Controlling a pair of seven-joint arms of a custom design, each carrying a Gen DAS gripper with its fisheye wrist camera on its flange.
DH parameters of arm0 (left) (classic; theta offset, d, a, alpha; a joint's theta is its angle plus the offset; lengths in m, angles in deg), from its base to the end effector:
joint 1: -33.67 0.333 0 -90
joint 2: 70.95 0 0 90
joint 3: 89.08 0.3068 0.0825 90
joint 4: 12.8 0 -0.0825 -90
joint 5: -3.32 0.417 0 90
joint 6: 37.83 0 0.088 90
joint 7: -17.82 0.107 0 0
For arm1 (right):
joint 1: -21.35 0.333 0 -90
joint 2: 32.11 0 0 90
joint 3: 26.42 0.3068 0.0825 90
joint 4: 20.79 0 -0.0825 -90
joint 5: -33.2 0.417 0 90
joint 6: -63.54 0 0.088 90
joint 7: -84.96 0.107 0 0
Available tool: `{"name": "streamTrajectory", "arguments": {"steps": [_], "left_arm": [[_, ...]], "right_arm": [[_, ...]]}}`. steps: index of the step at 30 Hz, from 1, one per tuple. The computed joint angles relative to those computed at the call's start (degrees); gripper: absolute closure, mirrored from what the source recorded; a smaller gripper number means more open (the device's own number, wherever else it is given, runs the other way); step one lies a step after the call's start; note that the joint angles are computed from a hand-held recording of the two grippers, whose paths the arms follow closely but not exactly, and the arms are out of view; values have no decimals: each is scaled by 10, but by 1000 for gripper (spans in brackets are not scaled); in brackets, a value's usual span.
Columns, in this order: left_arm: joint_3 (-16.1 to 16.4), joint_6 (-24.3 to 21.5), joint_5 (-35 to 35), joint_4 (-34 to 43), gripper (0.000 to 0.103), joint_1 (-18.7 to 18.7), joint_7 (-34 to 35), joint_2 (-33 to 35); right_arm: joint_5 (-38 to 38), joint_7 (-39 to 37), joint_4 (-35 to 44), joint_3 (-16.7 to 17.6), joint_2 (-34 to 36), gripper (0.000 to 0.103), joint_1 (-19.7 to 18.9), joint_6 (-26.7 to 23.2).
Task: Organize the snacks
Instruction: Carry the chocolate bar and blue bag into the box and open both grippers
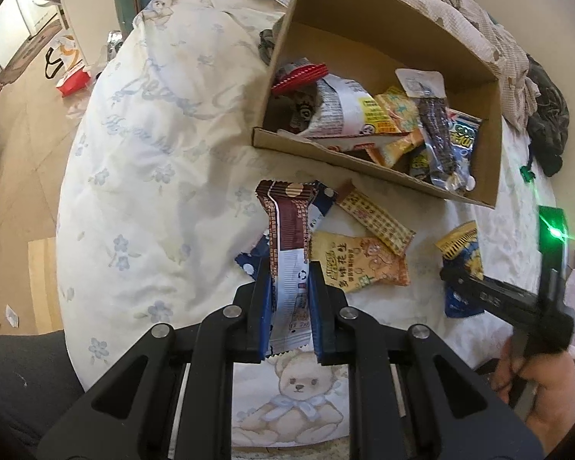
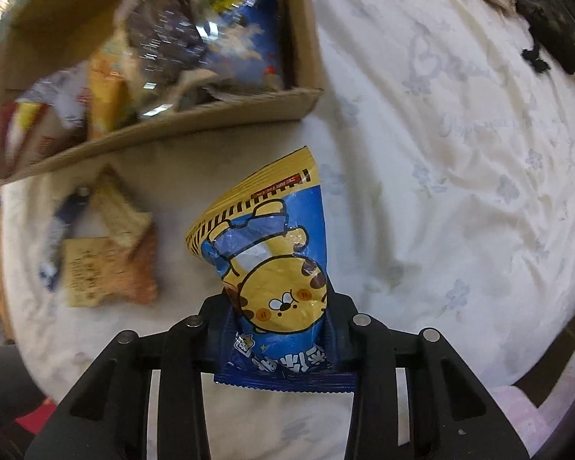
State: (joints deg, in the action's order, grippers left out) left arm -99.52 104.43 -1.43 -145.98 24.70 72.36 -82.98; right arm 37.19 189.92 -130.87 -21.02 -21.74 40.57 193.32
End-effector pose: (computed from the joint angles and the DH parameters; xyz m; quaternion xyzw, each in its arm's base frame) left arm 0.5063 -0.1799 0.4351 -0.8009 0.5703 -0.1770 0.0435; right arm 0.5835 0.2673 0.3890 -0.7470 0.6587 -0.0014 0.0895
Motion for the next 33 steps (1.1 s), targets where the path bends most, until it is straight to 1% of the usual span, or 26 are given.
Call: {"name": "streamTrajectory", "arguments": {"steps": [8,14,21,27,33], "left_arm": [[-13,-4,62,-7,89,6,-35,-2],[-18,-10,121,-20,89,19,-83,-13],[-22,-12,168,-35,89,29,-120,-31],[-32,-10,217,-39,89,36,-150,-42],[-38,-2,249,-46,89,42,-186,-55]], "right_arm": [[81,-49,-51,7,-63,65,-6,30],[157,-103,-87,3,-104,65,-7,55],[234,-165,-98,1,-118,65,-1,80],[300,-228,-112,-2,-138,65,8,118],[347,-258,-119,-2,-143,65,18,161]]}}
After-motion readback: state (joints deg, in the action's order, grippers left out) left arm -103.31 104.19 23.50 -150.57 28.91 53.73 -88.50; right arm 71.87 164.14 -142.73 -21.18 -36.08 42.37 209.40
